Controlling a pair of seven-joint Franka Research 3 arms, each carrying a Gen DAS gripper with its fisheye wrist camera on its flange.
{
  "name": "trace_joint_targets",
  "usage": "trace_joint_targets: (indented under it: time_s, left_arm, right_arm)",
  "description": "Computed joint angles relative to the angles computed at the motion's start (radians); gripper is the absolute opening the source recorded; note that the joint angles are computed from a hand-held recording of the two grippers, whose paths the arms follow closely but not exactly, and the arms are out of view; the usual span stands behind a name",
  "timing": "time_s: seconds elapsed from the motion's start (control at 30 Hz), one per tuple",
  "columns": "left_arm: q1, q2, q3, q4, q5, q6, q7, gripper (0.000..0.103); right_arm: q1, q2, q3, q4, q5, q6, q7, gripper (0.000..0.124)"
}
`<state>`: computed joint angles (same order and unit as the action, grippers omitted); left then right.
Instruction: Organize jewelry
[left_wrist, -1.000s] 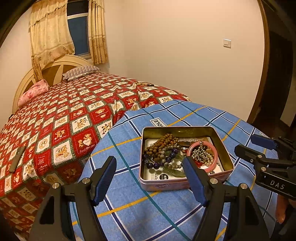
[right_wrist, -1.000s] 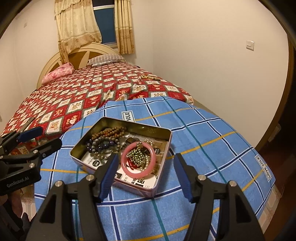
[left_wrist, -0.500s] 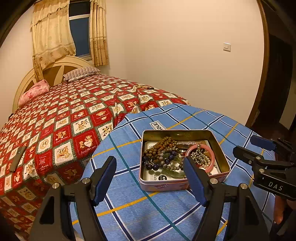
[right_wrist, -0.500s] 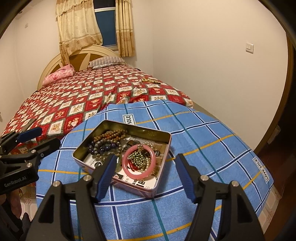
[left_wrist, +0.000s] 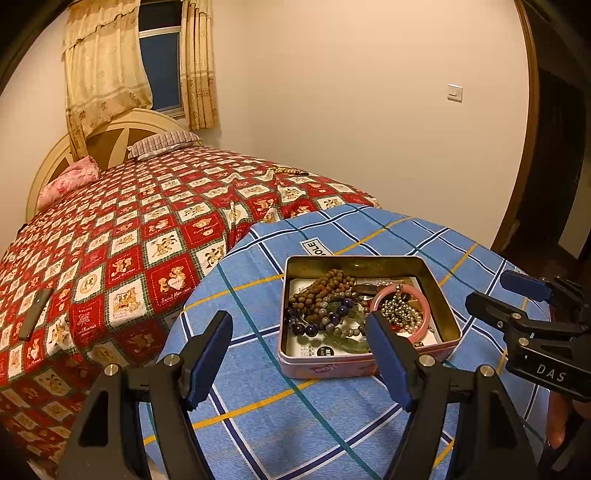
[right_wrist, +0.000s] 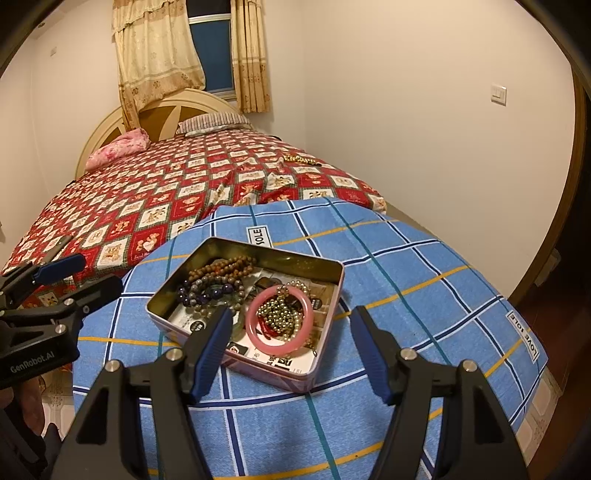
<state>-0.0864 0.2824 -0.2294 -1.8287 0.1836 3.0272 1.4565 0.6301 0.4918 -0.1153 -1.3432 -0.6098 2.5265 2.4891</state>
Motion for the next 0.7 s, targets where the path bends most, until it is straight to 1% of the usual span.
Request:
trace_joint_targets:
  time_s: [0.17,0.23,0.3,0.37,0.4,0.5,0.6,0.67,0.7]
  left_arm:
    - [-0.009,0.003,0.014,0.003,0.014,-0.003,-0.019,0.074]
    - [0.014,0.004,-0.012,0.001,-0.009,-0.005,0.007,0.074]
    - [0.010,0.003,-0.007,-0.001,-0.007,-0.004,0.004,0.074]
    - [0.024,0.005,-0.024,0.000,-0.026,-0.005,0.022,0.075]
    - [0.019,0.004,-0.018,0.000,-0.026,-0.005,0.016,0.075]
    - [-0.026,0.003,0.038,0.002,0.029,-0.004,-0.040,0.075]
    - [-0.043,0.004,0.061,0.004,0.067,-0.001,-0.079,0.075]
    - [-0.066,0.003,0.089,0.006,0.109,0.001,-0.121,0.079]
    - [-0.069,0.003,0.095,0.006,0.123,0.004,-0.135,0.081]
  right_arm:
    - [0.000,0.000,-0.001,-0.001,0.000,0.001,0.001,0.069]
    - [0.001,0.000,-0.002,-0.002,-0.001,0.002,0.001,0.069]
    - [0.000,0.000,-0.001,-0.002,-0.001,0.003,0.001,0.069]
    - [0.001,0.000,-0.002,-0.002,-0.001,0.002,0.001,0.069]
    - [0.001,0.000,-0.002,-0.002,-0.001,0.002,0.001,0.069]
    - [0.001,0.000,-0.001,-0.001,0.000,0.001,0.001,0.069]
    - [0.002,-0.001,-0.001,-0.004,-0.001,-0.001,0.005,0.069]
    - [0.002,-0.001,-0.001,-0.006,-0.001,-0.002,0.005,0.069]
    - [0.004,-0.002,-0.001,-0.010,-0.004,-0.001,0.009,0.069]
